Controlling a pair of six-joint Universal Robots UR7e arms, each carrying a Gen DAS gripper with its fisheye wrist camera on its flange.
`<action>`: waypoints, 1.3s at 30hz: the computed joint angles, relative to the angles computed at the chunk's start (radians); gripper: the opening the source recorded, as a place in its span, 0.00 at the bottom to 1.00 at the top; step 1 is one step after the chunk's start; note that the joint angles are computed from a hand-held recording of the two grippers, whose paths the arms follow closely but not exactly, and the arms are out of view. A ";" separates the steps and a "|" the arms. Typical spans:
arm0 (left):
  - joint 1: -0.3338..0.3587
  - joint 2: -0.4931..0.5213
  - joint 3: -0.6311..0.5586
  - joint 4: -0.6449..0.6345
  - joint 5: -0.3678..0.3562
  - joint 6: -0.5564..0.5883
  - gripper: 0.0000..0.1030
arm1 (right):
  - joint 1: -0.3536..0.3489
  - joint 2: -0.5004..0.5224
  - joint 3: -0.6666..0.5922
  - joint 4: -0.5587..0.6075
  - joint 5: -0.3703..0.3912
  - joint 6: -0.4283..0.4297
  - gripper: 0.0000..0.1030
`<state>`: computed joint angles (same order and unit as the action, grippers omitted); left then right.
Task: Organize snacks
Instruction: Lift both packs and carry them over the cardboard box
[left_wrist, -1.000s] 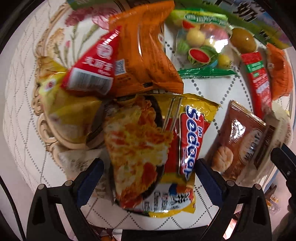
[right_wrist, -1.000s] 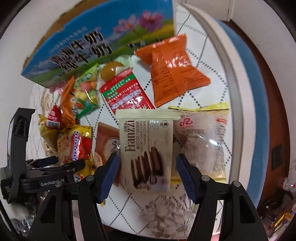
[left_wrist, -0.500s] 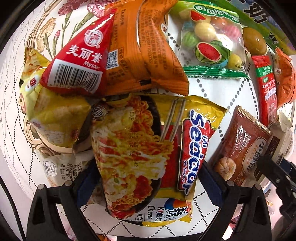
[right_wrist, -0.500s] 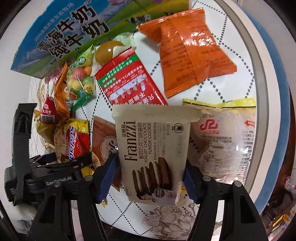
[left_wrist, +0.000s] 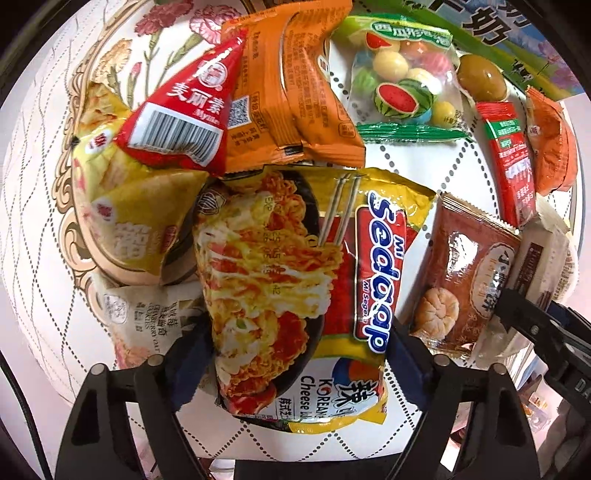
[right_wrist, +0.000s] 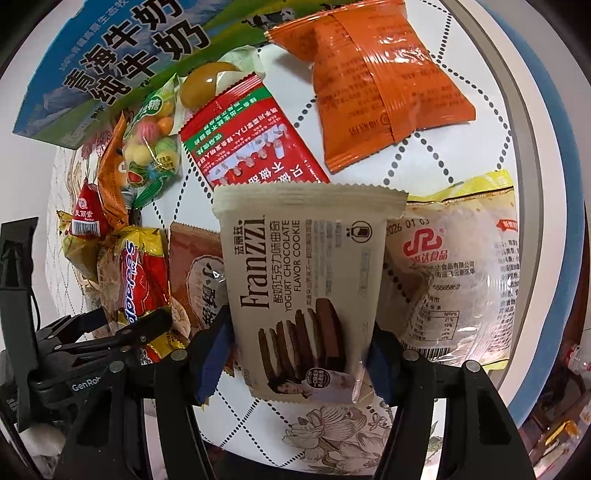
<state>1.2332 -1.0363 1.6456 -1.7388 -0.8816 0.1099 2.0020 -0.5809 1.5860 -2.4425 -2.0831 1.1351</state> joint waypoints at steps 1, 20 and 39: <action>0.002 0.001 -0.006 0.002 -0.004 0.001 0.83 | 0.005 -0.006 0.007 0.001 -0.001 0.005 0.60; -0.007 -0.028 -0.120 0.095 -0.088 0.021 0.82 | 0.055 -0.043 -0.007 -0.006 0.034 0.010 0.60; -0.007 0.151 -0.661 0.429 -0.309 -0.019 0.82 | 0.083 -0.194 -0.008 -0.021 -0.016 -0.083 0.60</action>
<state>1.2266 -0.8852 0.9850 -1.3094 -1.1907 0.0913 2.0853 -0.7744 1.5783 -2.4630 -2.0993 1.0525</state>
